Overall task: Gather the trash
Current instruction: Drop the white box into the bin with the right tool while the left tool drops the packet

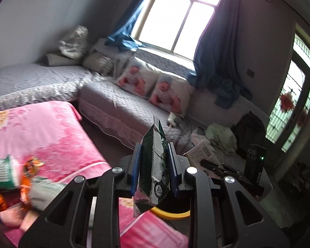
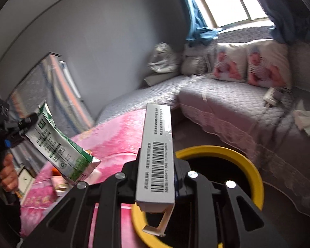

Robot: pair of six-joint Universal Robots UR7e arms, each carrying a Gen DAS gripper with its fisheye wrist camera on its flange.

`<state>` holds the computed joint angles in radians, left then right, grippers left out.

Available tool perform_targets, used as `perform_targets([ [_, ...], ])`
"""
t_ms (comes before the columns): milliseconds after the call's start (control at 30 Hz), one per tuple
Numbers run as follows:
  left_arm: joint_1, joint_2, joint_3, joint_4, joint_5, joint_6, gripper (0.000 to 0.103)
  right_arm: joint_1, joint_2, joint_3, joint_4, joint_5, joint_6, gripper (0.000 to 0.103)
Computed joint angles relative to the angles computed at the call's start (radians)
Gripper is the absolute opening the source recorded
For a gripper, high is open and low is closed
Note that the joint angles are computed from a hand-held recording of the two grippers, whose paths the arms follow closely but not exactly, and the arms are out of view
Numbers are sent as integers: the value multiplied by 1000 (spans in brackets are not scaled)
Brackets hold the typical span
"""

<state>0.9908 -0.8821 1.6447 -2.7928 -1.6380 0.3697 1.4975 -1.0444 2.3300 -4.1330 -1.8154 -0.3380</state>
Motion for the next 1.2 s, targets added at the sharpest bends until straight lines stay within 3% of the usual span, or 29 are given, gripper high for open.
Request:
perform_targets([
  [333,-45,200,-108,33,16,-44,24,-130,-27,36,40,23,93,22],
  [600,-70,287,-148,30,38,-81,25,-175,-37,46,51,9,142,28],
  [667,-67,297,-153,24,31,-117,30,-166,-33,47,26,-16,150,50],
  [733,-66,295,-140,-13,44,-144,68,-157,-24,48,-25,-46,146,56],
  [800,-60,286,-117,-77,55,-156,72,-155,-31,51,-38,-49,143,56],
  [1000,-31,253,-98,-109,32,-217,81,-158,-42,68,-45,-33,158,58],
  [1200,-5,152,-68,-144,-82,-254,86,-122,-21,58,5,-32,159,63],
])
